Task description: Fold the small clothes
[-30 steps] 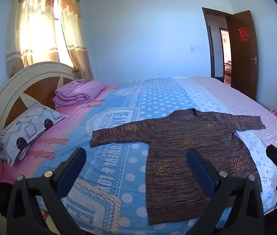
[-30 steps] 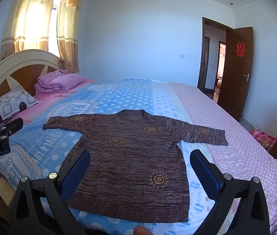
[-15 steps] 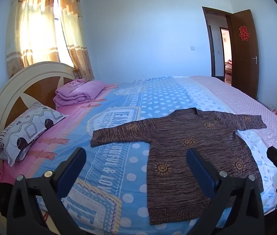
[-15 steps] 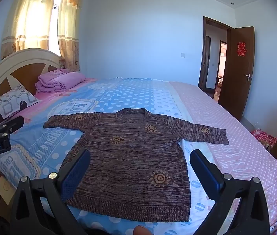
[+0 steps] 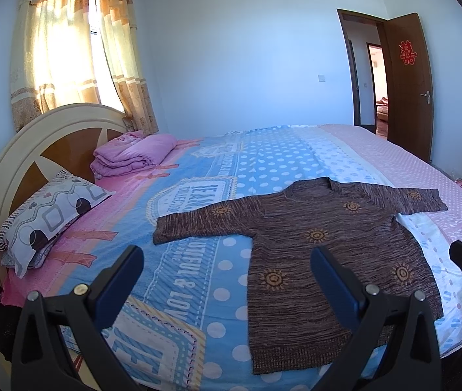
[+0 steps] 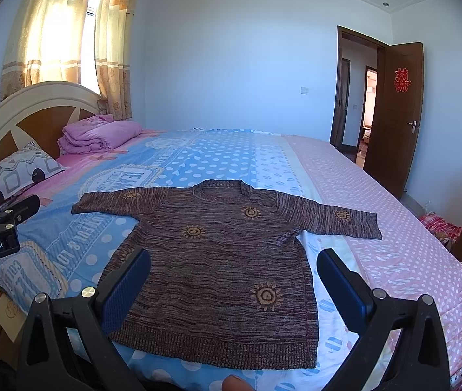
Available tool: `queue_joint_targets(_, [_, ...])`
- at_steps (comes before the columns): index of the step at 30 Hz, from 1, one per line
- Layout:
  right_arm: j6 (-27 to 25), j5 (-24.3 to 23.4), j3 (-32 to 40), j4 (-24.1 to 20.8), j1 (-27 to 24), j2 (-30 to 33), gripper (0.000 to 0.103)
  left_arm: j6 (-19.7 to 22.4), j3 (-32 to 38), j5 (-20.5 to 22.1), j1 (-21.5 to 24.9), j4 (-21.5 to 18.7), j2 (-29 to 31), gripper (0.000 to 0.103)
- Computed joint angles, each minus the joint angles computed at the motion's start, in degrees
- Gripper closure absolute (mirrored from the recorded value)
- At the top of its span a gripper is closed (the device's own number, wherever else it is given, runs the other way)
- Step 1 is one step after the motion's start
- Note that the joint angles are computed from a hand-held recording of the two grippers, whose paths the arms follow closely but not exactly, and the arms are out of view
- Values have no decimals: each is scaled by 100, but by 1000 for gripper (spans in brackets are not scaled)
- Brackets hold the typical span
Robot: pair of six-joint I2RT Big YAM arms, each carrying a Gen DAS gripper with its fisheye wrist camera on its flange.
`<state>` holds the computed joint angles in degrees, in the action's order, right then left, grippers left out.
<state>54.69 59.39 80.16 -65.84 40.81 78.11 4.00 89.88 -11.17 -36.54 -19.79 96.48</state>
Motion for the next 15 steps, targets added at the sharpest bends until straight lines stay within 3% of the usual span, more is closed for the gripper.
queue_joint_targets(15, [22, -8, 9, -12, 16, 16, 1, 58, -18, -54, -4, 42, -4, 0])
